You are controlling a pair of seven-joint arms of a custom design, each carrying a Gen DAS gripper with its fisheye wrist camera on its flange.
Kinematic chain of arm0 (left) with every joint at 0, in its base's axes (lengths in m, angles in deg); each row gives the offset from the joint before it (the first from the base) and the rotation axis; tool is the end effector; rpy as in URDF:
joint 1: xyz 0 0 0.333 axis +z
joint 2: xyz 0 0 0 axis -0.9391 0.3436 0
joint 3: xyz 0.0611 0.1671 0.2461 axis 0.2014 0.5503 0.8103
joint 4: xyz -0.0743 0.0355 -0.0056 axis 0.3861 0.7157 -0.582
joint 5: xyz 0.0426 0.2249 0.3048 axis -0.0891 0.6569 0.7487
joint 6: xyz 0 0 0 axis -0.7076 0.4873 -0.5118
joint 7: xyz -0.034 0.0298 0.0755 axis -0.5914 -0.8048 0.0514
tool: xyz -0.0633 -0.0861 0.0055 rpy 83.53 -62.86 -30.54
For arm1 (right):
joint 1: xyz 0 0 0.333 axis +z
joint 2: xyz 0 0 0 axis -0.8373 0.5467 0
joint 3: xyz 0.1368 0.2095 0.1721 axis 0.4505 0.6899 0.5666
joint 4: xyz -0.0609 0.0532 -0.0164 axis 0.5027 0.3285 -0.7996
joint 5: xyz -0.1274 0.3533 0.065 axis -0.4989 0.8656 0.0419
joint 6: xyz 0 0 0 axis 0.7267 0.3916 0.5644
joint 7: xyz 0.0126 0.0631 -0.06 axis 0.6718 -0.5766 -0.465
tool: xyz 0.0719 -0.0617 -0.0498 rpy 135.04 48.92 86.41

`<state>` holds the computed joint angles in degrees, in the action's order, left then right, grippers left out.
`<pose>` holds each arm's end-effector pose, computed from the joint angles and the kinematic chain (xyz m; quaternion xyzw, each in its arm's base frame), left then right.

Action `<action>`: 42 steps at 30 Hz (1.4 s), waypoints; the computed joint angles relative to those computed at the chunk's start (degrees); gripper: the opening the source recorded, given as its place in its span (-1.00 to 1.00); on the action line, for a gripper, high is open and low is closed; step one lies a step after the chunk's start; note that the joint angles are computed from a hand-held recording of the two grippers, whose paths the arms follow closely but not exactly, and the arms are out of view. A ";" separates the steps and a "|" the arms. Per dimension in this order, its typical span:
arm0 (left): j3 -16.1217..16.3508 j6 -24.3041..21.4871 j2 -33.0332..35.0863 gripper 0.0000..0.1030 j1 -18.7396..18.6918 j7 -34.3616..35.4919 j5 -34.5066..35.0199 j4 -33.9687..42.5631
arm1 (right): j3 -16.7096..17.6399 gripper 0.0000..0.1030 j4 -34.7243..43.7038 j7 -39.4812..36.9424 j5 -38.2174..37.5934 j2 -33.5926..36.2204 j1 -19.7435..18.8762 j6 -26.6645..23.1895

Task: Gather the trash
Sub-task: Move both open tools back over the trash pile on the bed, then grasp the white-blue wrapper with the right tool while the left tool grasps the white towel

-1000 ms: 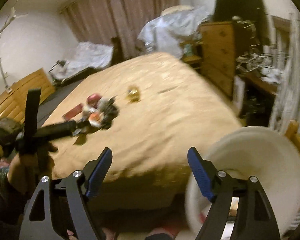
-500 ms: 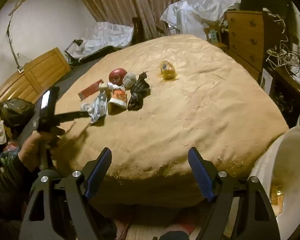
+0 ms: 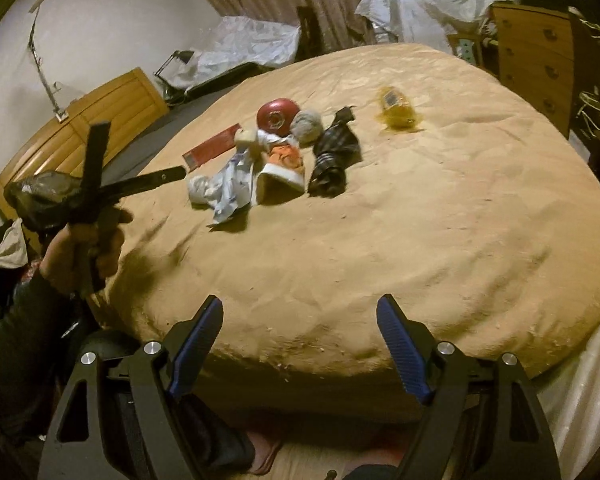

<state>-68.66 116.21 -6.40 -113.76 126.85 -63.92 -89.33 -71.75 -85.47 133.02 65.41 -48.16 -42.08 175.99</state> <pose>0.5733 -0.3524 0.3321 -0.5495 0.7445 -0.3291 0.1885 0.4172 0.1950 0.2950 -0.6912 0.6020 -0.1083 0.3849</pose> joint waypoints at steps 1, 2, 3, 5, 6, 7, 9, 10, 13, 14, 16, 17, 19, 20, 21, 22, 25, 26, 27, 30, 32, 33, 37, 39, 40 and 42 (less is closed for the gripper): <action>-3.54 -1.37 0.14 0.77 3.18 2.76 0.33 1.05 | 0.41 0.55 1.28 1.16 -1.80 0.73 -0.52 -0.39; -6.22 -3.09 1.09 0.77 5.68 6.02 1.44 2.89 | 0.79 0.55 2.57 1.78 -2.98 1.43 -0.70 -0.73; -9.67 -4.96 2.02 0.77 8.66 10.03 2.45 4.64 | 1.35 0.55 4.51 2.68 -4.78 2.57 -1.09 -1.03; -12.69 -8.28 3.61 0.77 11.04 14.90 4.12 7.14 | 2.86 0.55 7.82 6.12 -9.45 4.44 -2.89 -1.78; -13.83 -9.76 4.34 0.69 11.94 16.76 4.65 8.17 | 3.94 0.55 10.01 8.34 -12.15 5.75 -4.03 -2.34; -16.69 -11.32 4.95 0.41 14.30 19.56 4.09 9.01 | 4.53 0.54 11.49 9.59 -13.55 6.58 -4.49 -2.89; -20.39 -15.47 6.22 0.09 17.26 23.81 2.55 10.85 | 7.31 0.53 16.17 13.63 -18.63 9.49 -7.07 -4.58; -20.31 -15.35 6.14 -0.05 17.18 24.27 2.62 10.48 | 8.33 0.51 18.12 14.84 -20.31 10.58 -7.93 -5.62; -23.58 -13.66 4.55 -0.28 20.14 27.28 -0.57 7.34 | 12.24 0.44 23.28 17.24 -24.24 13.77 -11.24 -8.47; -23.07 -13.06 3.74 -0.30 19.72 27.22 -0.79 5.99 | 14.38 0.40 25.36 18.00 -25.62 15.23 -13.09 -9.66; -22.03 -11.97 2.15 -0.31 18.93 26.69 -1.04 3.50 | 19.31 0.37 29.64 17.85 -27.09 18.43 -16.95 -12.87; -21.57 -11.54 0.97 -0.31 18.71 26.18 -1.29 1.88 | 21.33 0.37 31.64 16.88 -27.06 19.88 -18.20 -14.73; -17.36 -11.35 -1.03 -0.31 15.71 22.04 0.27 -0.65 | 25.31 0.37 35.59 14.05 -26.54 23.06 -20.34 -18.47; -14.90 -10.75 -2.76 -0.31 14.23 19.26 1.59 -2.94 | 26.64 0.37 37.57 12.39 -26.05 24.53 -20.66 -20.29; -13.78 -10.23 -3.57 -0.26 13.64 17.59 2.76 -4.17 | 27.94 0.37 40.14 10.34 -25.53 26.31 -20.70 -22.54; -12.75 -9.87 -4.61 -0.24 13.21 16.12 4.00 -5.54 | 28.27 0.37 41.44 8.98 -24.93 27.22 -20.36 -23.58; -11.95 -7.12 -7.04 0.10 14.03 15.35 7.45 -9.50 | 30.39 0.37 49.39 2.65 -22.77 32.28 -18.68 -30.45; -11.07 -6.09 -7.30 0.21 13.46 14.82 8.86 -10.09 | 30.58 0.37 51.50 0.99 -21.90 33.47 -17.95 -32.32; -10.09 -4.72 -7.45 0.36 12.85 14.69 10.24 -10.58 | 31.00 0.37 54.42 -1.05 -20.76 35.17 -17.18 -34.95; -18.21 -4.35 -7.19 0.48 20.75 22.87 7.22 -9.81 | 30.79 0.37 64.68 -6.95 -17.42 40.30 -13.25 -44.36; -22.91 -5.63 -6.28 0.51 25.05 28.77 3.73 -8.57 | 30.61 0.37 72.70 -11.35 -14.62 44.40 -10.40 -51.49; -22.42 -6.25 -5.67 0.51 24.44 29.58 3.56 -7.64 | 30.25 0.37 75.71 -13.08 -13.53 45.85 -9.17 -53.97; -24.35 -11.41 -2.44 0.47 25.15 36.11 0.63 -2.85 | 27.95 0.37 90.14 -18.71 -9.14 52.97 -3.47 -63.35; -23.24 -13.31 -1.02 0.32 23.96 36.72 0.39 -0.94 | 26.32 0.34 94.49 -20.08 -7.69 54.91 -1.37 -65.57; -23.36 -13.43 -0.77 0.28 24.01 37.33 -0.06 -0.71 | 25.45 0.27 97.13 -20.70 -6.98 56.08 -0.13 -66.88; -24.58 -13.74 -0.86 0.06 24.84 39.27 -1.49 -0.88 | 23.52 0.25 101.62 -21.96 -5.94 57.98 2.28 -69.18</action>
